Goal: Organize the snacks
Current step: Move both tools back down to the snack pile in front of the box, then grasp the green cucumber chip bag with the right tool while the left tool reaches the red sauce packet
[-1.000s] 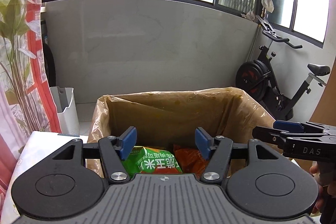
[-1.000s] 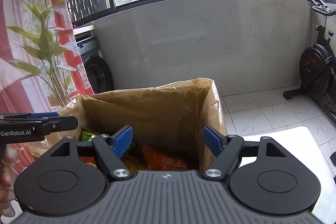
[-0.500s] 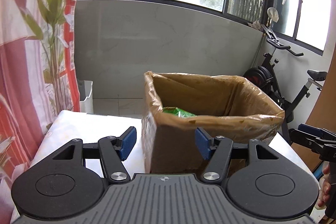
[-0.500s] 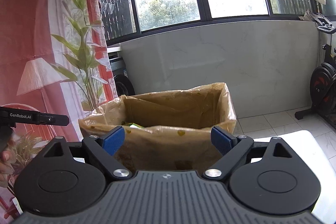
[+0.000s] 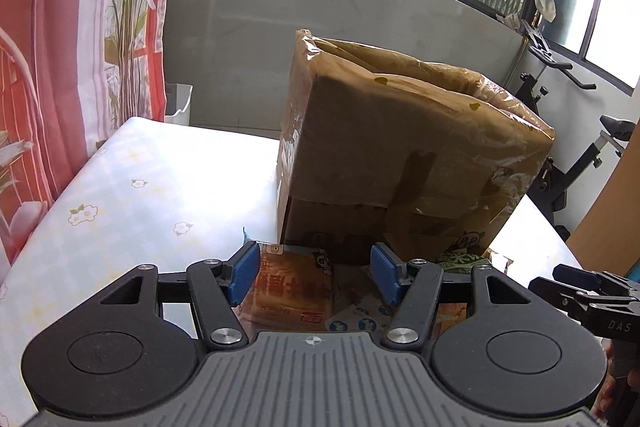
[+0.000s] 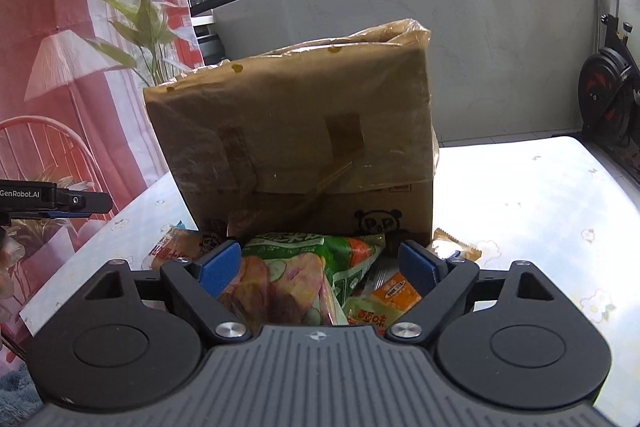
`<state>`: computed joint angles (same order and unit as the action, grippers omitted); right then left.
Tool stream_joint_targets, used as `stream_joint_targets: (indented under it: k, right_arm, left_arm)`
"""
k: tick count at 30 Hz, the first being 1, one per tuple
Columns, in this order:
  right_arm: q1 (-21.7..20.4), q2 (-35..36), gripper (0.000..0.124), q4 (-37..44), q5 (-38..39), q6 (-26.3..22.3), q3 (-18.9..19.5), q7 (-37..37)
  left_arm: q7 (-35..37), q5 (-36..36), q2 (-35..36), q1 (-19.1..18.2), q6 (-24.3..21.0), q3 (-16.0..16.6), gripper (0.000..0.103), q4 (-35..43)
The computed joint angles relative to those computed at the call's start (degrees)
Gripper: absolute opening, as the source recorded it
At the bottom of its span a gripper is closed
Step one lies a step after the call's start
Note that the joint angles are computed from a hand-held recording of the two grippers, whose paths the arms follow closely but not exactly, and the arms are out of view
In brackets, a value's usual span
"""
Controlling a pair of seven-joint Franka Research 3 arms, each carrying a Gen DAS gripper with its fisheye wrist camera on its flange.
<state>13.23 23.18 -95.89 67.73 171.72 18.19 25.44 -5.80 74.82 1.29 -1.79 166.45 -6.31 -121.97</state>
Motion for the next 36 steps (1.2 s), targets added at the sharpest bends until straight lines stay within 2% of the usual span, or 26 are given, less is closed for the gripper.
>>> stream_joint_targets:
  k: [4,10,12,15,18,19,26,28,31,36]
  right_arm:
    - [2.22,0.87,0.088,0.98,-6.65,-0.87,-2.52,6.69]
    - [6.85,6.09,0.089,8.08,-22.32,-5.64,-7.1,23.51]
    - [10.51,8.69,0.089,11.57,-29.09,-6.45,-10.81,31.89]
    - [13.7,12.01,0.089,16.3,-36.65,-8.88,-14.34,40.07]
    - [18.74,15.24,0.089,20.8,-46.8,-12.71,-21.3,49.66]
    - [19.42,15.89,0.089,21.64,-48.91,-13.92,-22.43,51.79]
    - [12.66,12.95,0.089,15.35,-48.41,-13.33,-14.78,53.73]
    - [9.81,11.92,0.088,13.22,-47.23,-13.79,-11.45,51.86]
    - [5.99,10.05,0.081,8.61,-42.99,-9.47,-6.64,46.88]
    - [1.66,8.35,0.071,5.13,-36.15,-6.05,-1.56,39.57]
  left_arm:
    - [-1.14,1.43,0.0,-0.17,-0.3,-0.02,0.063,0.04]
    - [-2.8,1.58,-0.36,-0.45,-1.96,-0.37,0.063,-0.44]
    - [-3.64,1.65,-0.57,-0.41,-2.12,-0.37,0.063,-0.82]
    - [-4.68,1.73,-0.86,-0.26,-2.34,-0.39,0.063,-1.41]
    - [-4.84,1.04,-0.95,-0.12,-2.48,-0.45,0.063,-1.68]
    - [-5.05,1.1,-1.0,-0.07,-2.45,-0.44,0.063,-1.8]
    - [-5.88,0.46,-0.19,0.03,-1.83,-0.39,0.063,-2.09]
    - [-6.14,0.59,0.27,-0.08,-1.33,-0.3,0.063,-2.04]
    - [-5.69,0.31,0.93,-0.44,-0.82,-0.25,0.063,-2.0]
    - [-4.03,-1.1,1.95,-1.14,-0.04,-0.08,0.063,-1.87]
